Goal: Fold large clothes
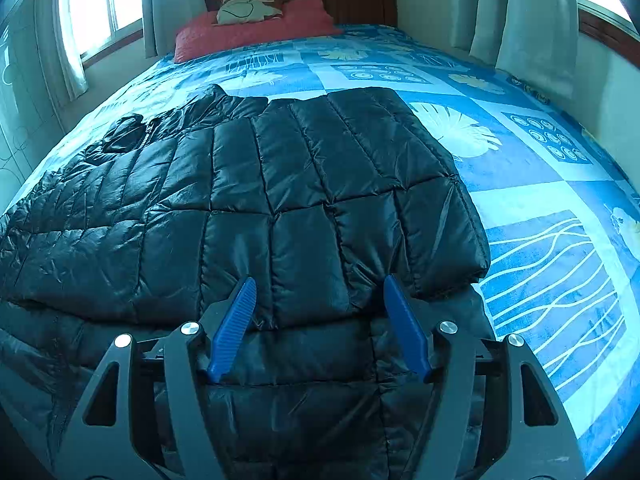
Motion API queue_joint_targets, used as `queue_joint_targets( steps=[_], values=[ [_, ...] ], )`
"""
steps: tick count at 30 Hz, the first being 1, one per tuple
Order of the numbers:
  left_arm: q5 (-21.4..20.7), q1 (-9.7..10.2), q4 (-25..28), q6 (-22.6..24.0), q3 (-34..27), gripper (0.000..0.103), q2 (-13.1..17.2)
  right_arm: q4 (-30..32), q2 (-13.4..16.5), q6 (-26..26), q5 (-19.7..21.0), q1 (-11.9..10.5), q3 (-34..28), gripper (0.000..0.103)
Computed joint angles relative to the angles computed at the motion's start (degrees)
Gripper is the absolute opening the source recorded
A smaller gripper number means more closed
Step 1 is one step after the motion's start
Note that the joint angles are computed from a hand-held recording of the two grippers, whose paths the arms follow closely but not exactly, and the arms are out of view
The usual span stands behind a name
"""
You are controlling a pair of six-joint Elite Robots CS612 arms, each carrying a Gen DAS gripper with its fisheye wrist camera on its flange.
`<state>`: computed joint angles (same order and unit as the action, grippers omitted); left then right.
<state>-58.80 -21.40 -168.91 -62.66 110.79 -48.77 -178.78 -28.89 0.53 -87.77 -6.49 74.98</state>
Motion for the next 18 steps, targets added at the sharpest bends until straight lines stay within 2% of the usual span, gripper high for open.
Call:
queue_joint_targets(
  steps=[6, 13, 18],
  values=[
    [-0.1, 3.5, -5.5, -2.1, -0.8, 0.099, 1.1, -0.9, 0.0, 0.3, 0.5, -0.1, 0.6, 0.068],
    [-0.6, 8.84, -13.2, -4.8, -3.8, 0.098, 3.7, -1.3, 0.0, 0.1, 0.1, 0.1, 0.6, 0.069],
    [-1.0, 11.02, -19.4, -7.6, -4.5, 0.098, 5.1, -1.4, 0.1, 0.0, 0.1, 0.1, 0.7, 0.069]
  ],
)
